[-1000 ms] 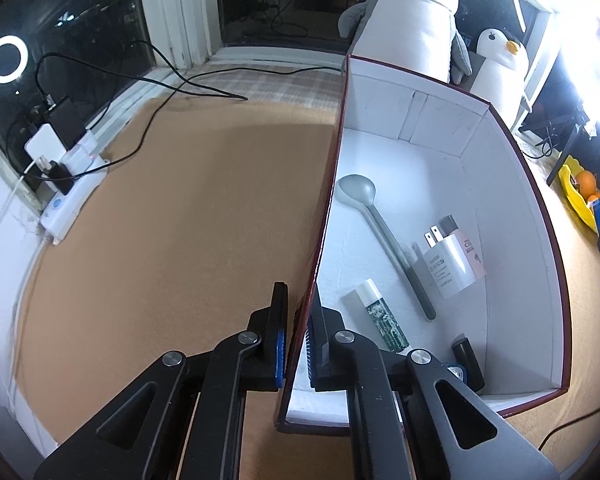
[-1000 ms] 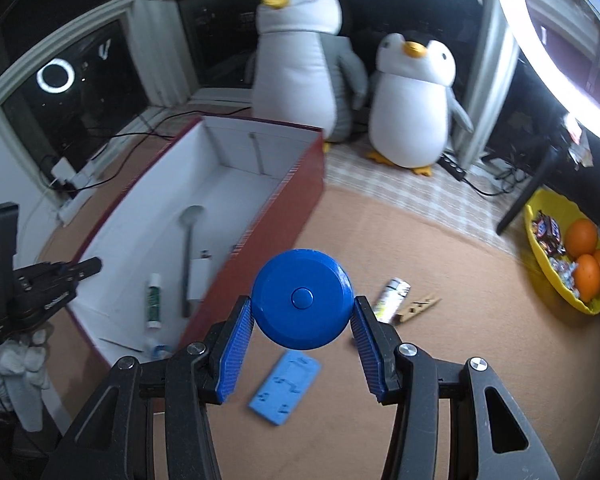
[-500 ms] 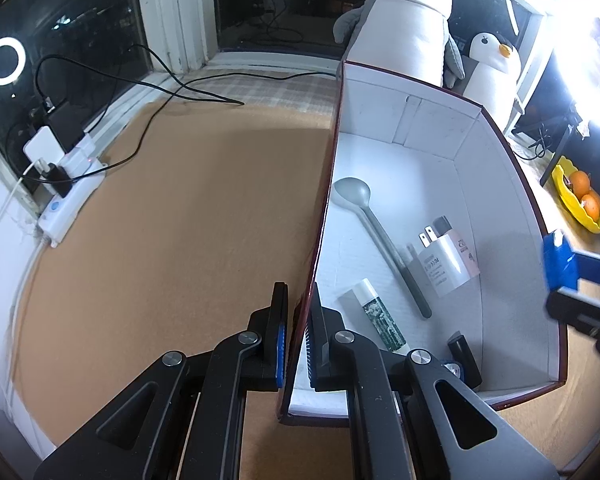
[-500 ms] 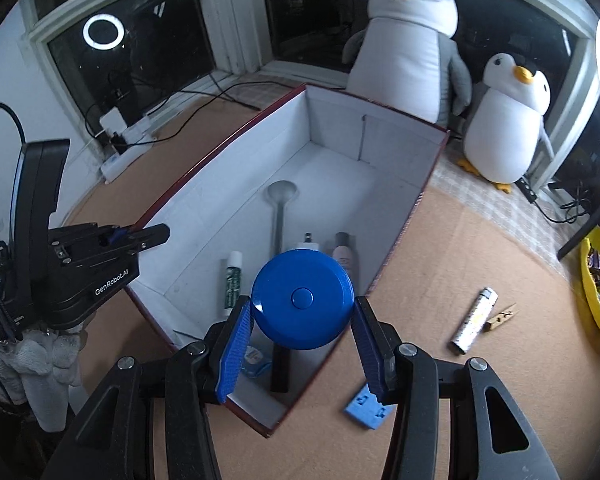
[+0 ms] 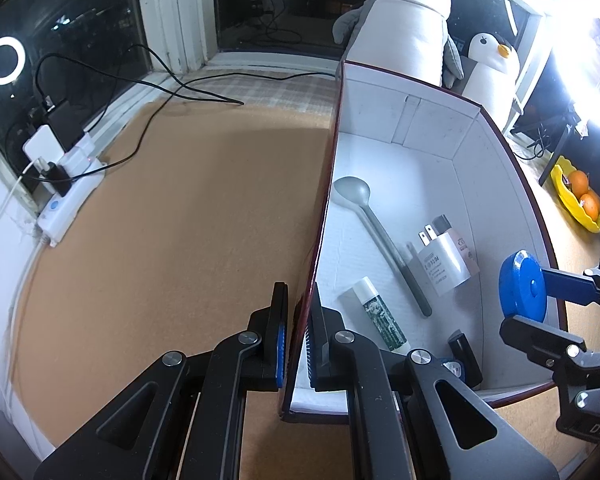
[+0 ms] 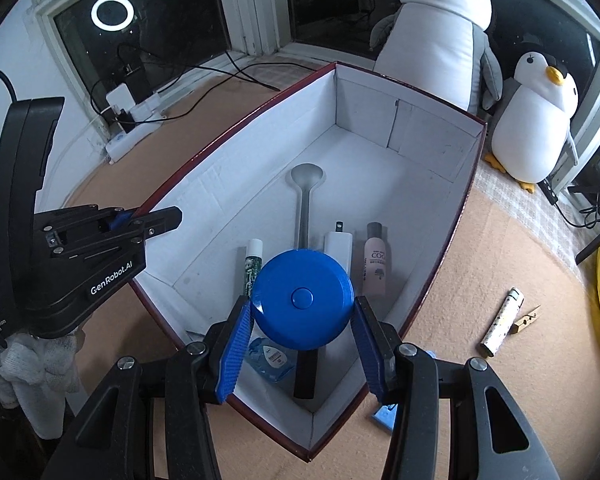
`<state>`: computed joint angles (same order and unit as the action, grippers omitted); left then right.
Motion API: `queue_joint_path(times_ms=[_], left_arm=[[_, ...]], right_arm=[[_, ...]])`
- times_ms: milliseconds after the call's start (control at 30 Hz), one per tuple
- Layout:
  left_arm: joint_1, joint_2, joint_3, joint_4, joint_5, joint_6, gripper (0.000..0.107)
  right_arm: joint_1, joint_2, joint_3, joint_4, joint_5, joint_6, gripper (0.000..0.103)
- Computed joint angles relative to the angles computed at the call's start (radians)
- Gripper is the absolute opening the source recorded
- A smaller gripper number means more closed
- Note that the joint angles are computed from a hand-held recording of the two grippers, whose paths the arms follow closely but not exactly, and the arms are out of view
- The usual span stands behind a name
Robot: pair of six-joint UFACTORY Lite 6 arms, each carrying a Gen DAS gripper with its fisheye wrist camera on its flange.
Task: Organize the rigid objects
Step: 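Carry the blue round tin into the red box with the right tool and release, then move the open right tool from the box to the wooden clothespin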
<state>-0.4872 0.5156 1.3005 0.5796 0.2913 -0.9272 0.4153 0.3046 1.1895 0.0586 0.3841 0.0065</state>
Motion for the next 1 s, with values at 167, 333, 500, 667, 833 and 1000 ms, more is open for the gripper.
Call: queue_joint_path(times_ms=[167,333,500,667,833,1000], left_arm=[[0.000,0.000,-0.001,-0.001,-0.001,0.001,0.007],[0.004,0.001,-0.005,-0.016,-0.002,0.017,0.007],[0.003,-0.001,-0.012,-0.006,-0.003,0.005,0.007],[-0.001,0.002,-0.006,-0.005,0.005,0.004,0.007],[0.000,0.007,0.002,-0.014,0.010,0.013,0.007],[0.000,0.022,0.024,-0.036,0.022,0.036,0.007]], right_arm=[[0.015,-0.003,-0.001,-0.034,-0.012,0.030,0.049],[0.018,-0.022,-0.011,-0.051,-0.025,0.044,0.057],[0.010,-0.037,-0.016,-0.030,-0.027,0.024,0.057],[-0.015,-0.071,-0.037,0.014,-0.033,-0.012,0.057],[-0.064,-0.115,-0.065,0.084,-0.039,-0.076,0.057],[-0.139,-0.161,-0.101,0.191,-0.040,-0.184,0.057]])
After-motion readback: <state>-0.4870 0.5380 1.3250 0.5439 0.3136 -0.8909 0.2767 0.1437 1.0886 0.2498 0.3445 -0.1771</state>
